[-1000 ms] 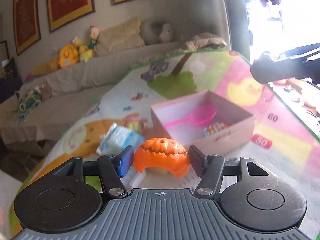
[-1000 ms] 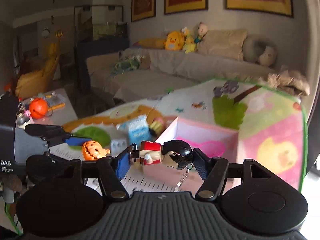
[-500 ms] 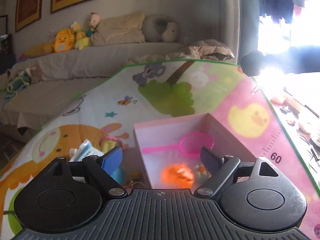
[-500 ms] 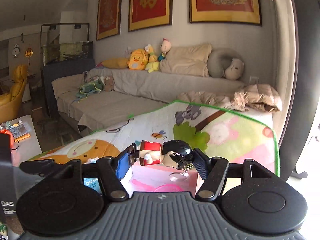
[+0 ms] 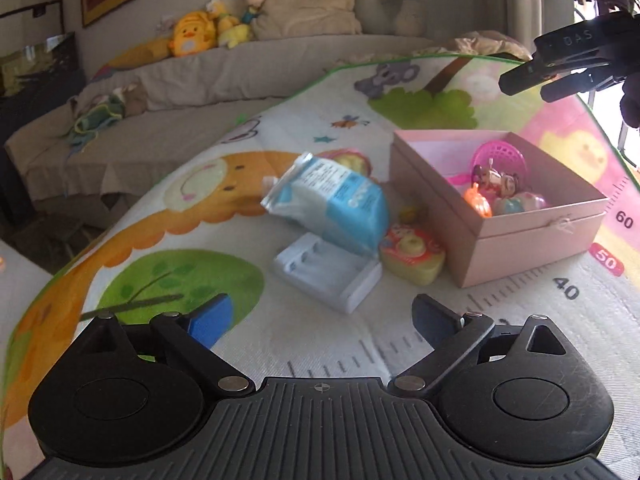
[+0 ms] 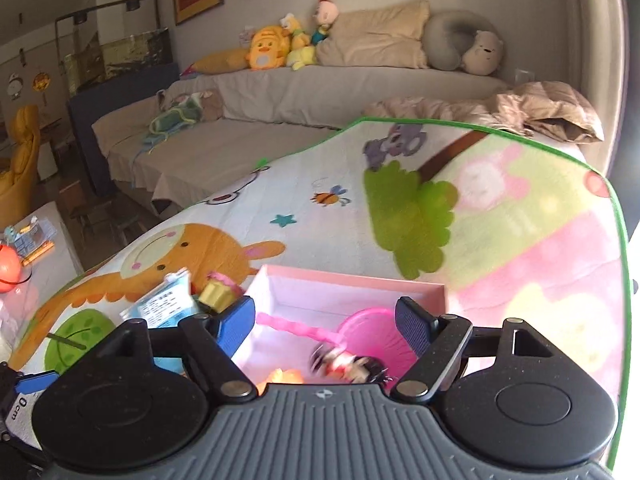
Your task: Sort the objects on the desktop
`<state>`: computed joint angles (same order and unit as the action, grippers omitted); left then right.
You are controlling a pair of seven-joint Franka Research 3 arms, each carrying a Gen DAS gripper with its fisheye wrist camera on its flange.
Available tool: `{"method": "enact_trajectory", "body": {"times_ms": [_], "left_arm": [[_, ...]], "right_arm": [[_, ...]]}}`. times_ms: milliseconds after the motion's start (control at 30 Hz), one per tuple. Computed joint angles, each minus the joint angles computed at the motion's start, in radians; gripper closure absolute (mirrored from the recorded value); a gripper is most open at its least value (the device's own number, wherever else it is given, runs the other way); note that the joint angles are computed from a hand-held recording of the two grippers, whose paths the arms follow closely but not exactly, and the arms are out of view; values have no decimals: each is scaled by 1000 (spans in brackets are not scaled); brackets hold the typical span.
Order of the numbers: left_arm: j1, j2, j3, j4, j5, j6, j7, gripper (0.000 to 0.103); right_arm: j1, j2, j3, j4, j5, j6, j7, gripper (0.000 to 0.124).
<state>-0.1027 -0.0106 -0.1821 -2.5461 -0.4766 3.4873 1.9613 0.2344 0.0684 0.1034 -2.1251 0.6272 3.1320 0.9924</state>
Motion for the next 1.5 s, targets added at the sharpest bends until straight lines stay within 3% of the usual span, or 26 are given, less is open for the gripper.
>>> {"method": "enact_trajectory", "body": {"times_ms": [167, 233, 300, 367, 467, 533, 600, 700, 733, 767, 833, 900, 1000, 1100, 1133, 1200, 1233, 1300, 1333, 1367, 1500], "left_arm": [[18, 4, 29, -33, 68, 43, -73, 4], [35, -9, 47, -58, 172, 44, -172, 3], [57, -28, 74, -87, 328, 48, -312, 3], [79, -45, 89, -109, 432, 50, -401, 3], [111, -68, 86, -133, 497, 51, -455, 2], [123, -72, 105, -146, 577, 63, -518, 2], [133, -70, 133, -151, 685, 78, -601, 2], [154, -54, 157, -141, 816, 101, -712, 2], [162, -46, 160, -135, 848, 108, -742, 2], [170, -39, 160, -129, 873, 112, -767, 2], [184, -28, 160, -114, 925, 116, -816, 2], [194, -23, 153, -108, 941, 119, -834, 2], [203, -25, 143, -114, 937, 127, -828, 2], [208, -33, 140, -122, 935, 129, -831, 1], [209, -38, 138, -125, 928, 128, -828, 1], [209, -48, 134, -133, 910, 126, -818, 1], [208, -51, 131, -137, 897, 125, -810, 1], [205, -56, 127, -140, 878, 123, -799, 1], [203, -57, 127, -140, 876, 122, -801, 1], [201, -59, 127, -141, 876, 120, -804, 1], [190, -66, 134, -141, 923, 119, -835, 1]], "right_arm": [[101, 53, -29, 28, -292, -37, 129, 51], [119, 102, -24, 93, -336, -96, 167, 54], [167, 167, -64, 172, -424, -137, 267, 53], [227, 240, -121, 250, -531, -145, 369, 42], [247, 354, -146, 393, -582, -218, 444, 38], [210, 410, -102, 478, -538, -299, 460, 38], [137, 432, -13, 520, -435, -387, 423, 39], [4, 389, 147, 501, -204, -551, 205, 40], [-33, 357, 188, 471, -125, -562, 106, 41], [-34, 326, 196, 439, -88, -517, 48, 41], [58, 307, 106, 415, -177, -361, 124, 41], [192, 358, -66, 479, -365, -304, 365, 41], [299, 486, -231, 628, -573, -336, 603, 41], [355, 608, -322, 778, -718, -433, 721, 41], [348, 637, -315, 825, -736, -486, 722, 44], [318, 667, -272, 884, -741, -573, 711, 65], [306, 655, -254, 872, -747, -575, 710, 69], [240, 605, -161, 811, -699, -566, 637, 73], [210, 566, -121, 755, -663, -550, 601, 82], [190, 521, -95, 697, -635, -539, 575, 100], [52, 297, 51, 403, -394, -447, 340, 104]]}}
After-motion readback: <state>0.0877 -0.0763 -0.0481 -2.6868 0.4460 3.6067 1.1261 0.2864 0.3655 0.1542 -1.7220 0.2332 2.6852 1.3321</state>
